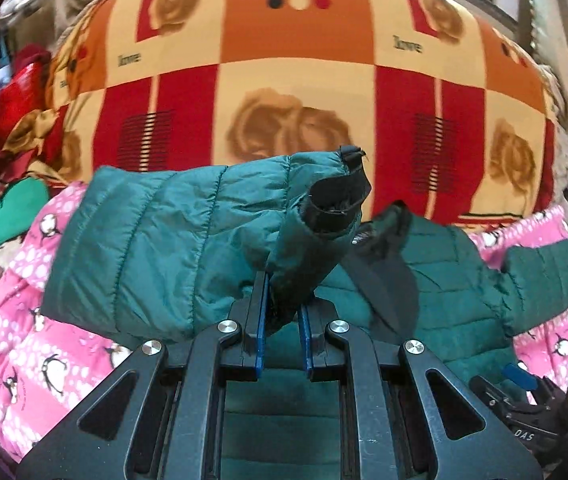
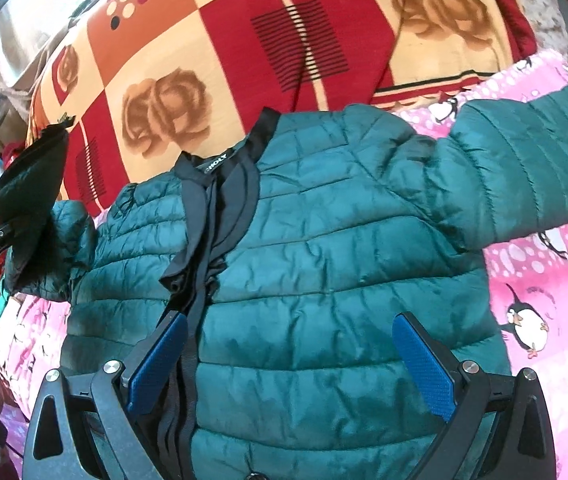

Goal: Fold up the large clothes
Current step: 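Lift the sleeve with the left tool and fold it across the jacket body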

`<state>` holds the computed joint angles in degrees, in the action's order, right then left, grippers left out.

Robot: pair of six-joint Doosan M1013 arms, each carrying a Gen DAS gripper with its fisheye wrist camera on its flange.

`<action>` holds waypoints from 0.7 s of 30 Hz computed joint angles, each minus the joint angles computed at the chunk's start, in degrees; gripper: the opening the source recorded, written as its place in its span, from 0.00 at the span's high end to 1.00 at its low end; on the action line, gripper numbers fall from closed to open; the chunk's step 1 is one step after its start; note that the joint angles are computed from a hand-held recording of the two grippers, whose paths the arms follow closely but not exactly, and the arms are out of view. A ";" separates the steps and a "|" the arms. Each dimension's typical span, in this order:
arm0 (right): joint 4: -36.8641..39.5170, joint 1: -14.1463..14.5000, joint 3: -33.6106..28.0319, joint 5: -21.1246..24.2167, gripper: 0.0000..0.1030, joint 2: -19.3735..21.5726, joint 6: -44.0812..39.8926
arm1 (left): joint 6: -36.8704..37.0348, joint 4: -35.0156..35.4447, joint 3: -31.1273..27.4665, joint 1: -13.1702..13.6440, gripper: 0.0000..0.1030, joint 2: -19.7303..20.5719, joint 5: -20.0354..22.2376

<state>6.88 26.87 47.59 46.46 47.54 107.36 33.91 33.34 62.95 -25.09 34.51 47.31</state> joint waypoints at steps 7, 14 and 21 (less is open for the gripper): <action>0.07 -0.63 1.73 -1.05 0.01 -0.88 0.66 | 4.53 -3.18 -4.03 -1.15 0.88 2.62 0.86; -1.67 -1.39 3.65 -1.63 0.01 -1.89 3.19 | 10.09 -9.45 -8.90 -1.98 0.88 6.10 1.79; -0.63 -2.27 4.64 -0.55 0.01 -2.00 3.64 | 15.01 -14.46 -13.86 -2.79 0.88 9.96 4.25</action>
<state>6.24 24.61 52.23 45.91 45.54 111.00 48.92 18.87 49.09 -27.88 44.47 51.56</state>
